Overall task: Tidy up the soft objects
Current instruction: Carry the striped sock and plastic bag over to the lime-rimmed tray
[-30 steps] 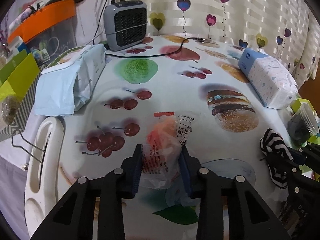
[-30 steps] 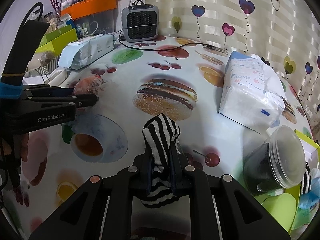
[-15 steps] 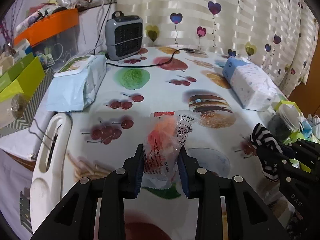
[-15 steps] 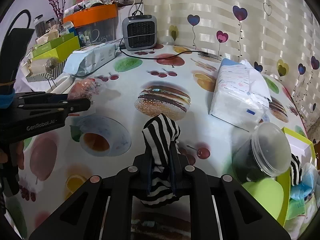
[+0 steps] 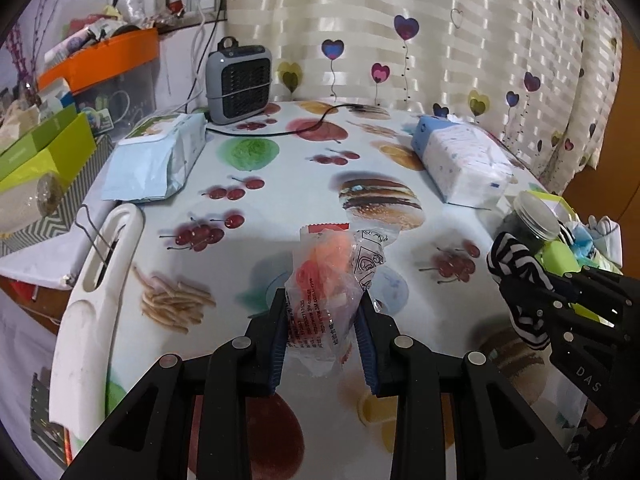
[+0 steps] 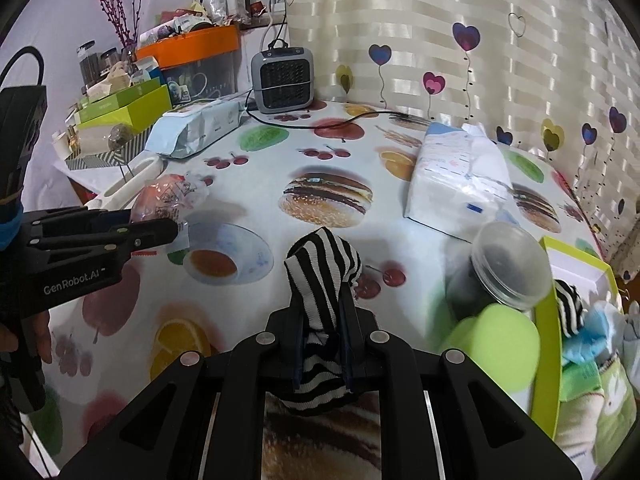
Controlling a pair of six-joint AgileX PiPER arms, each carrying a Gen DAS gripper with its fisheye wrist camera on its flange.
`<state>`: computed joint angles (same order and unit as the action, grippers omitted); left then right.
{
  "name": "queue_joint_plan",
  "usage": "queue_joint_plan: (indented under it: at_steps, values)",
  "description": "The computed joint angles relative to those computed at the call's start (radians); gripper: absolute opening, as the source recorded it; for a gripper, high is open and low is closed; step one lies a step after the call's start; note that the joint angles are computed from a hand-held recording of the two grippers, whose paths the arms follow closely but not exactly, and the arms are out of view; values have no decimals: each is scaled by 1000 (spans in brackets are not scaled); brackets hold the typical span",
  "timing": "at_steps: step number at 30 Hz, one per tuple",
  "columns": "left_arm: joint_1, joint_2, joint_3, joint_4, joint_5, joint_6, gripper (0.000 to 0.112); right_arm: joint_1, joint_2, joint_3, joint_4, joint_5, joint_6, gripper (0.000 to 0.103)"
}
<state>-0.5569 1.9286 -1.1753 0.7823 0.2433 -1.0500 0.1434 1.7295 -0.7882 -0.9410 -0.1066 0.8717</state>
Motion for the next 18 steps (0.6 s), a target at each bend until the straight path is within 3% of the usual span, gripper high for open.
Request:
queue_joint_plan:
  at_steps: [6, 13, 18]
  values:
    - [-72, -43, 47, 267, 48, -260, 30, -25, -52, 57, 73, -16, -86, 15]
    - [-135, -79, 79, 357, 60, -383, 30, -70, -120, 124, 67, -42, -98, 15]
    - [-173, -85, 90, 375, 60, -424, 30, -116, -152, 165, -19, -73, -36, 15]
